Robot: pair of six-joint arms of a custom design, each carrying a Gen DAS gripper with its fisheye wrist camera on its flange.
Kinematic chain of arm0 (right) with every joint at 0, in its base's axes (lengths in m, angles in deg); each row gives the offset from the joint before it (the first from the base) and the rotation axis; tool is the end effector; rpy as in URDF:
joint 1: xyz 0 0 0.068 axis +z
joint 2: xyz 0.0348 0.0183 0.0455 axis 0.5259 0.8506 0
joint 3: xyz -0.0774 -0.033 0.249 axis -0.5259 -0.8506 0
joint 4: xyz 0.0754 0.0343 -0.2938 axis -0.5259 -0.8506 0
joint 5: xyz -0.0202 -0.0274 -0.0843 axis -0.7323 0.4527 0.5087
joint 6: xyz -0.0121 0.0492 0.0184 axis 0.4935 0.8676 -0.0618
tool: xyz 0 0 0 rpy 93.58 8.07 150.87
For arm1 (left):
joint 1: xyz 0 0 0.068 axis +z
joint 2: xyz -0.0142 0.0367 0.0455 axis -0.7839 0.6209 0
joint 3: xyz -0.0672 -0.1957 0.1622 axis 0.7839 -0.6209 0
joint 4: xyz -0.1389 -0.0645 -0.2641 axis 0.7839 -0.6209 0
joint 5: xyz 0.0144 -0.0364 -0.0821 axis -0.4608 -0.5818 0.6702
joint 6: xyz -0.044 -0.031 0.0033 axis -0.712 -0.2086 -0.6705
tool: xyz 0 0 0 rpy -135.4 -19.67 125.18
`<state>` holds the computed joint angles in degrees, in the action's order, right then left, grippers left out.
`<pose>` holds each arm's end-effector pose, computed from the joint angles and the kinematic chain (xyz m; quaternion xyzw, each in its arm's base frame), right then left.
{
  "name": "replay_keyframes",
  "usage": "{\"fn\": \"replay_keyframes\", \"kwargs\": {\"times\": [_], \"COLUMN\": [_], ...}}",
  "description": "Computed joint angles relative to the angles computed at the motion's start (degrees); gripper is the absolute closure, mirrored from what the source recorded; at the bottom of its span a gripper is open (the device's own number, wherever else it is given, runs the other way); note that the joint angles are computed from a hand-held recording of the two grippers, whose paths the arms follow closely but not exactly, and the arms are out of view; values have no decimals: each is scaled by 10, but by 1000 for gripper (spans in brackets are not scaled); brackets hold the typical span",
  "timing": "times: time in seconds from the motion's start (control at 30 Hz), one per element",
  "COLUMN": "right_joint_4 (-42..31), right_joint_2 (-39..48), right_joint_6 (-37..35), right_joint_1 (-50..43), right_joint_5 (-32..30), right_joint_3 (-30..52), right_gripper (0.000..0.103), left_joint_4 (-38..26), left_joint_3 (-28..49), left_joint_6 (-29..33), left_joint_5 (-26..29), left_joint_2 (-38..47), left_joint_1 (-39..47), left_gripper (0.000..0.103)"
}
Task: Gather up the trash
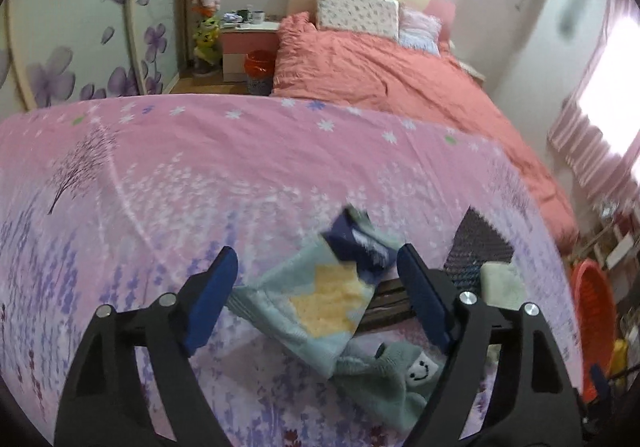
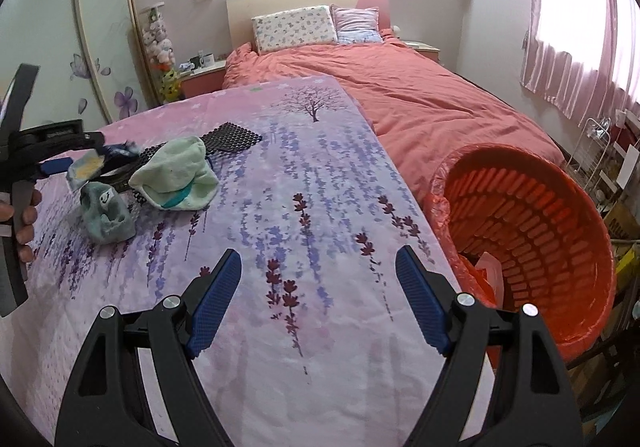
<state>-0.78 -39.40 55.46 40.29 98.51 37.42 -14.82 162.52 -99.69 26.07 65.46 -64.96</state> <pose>0.1975 0.0219 0.1768 0.1077 0.9114 -0.0149 0.3970 0.4242 -0.1010 0.1712 0.0189 0.9390 -0.0788 0.3342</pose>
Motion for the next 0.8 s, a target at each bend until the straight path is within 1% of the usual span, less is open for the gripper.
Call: {"fn": "replay_keyframes", "kwargs": {"times": [0.03, 0.1, 0.13, 0.2, 0.27, 0.37, 0.43, 0.47, 0.5, 0.6, 0.7, 0.8], "right_joint_4": [2, 2, 3, 2, 4, 5, 6, 7, 7, 7, 6, 8], "right_joint_2": [5, 10, 14, 20, 23, 25, 29, 30, 30, 29, 28, 36], "right_joint_6": [2, 3, 4, 5, 9, 12, 13, 14, 15, 17, 18, 23], "right_joint_1": [4, 10, 14, 19, 24, 30, 35, 37, 38, 43, 50, 60], "right_joint_5": [3, 5, 7, 8, 11, 13, 14, 14, 15, 17, 21, 25], "right_joint_3": [1, 1, 2, 5, 7, 7, 8, 8, 8, 7, 7, 11], "right_gripper": [24, 24, 24, 24, 24, 24, 24, 24, 24, 24, 24, 24], "left_joint_4": [-8, -16, -18, -15, -7, 3, 6, 6, 6, 13, 24, 16], "left_joint_3": [11, 16, 16, 9, 0, -15, -25, -30, -35, -69, -129, -151], "left_joint_6": [9, 21, 25, 29, 24, 20, 20, 21, 21, 24, 35, 37], "left_joint_5": [-10, -11, -9, -8, -7, -1, -4, 0, 5, 27, 56, 67], "left_joint_2": [12, 24, 27, 26, 22, 8, 1, -4, -9, -39, -91, -113], "left_joint_1": [-4, -7, -6, -4, 0, 9, 15, 20, 26, 47, 74, 89], "left_gripper": [28, 43, 47, 64, 71, 91, 95, 100, 101, 101, 101, 100]}}
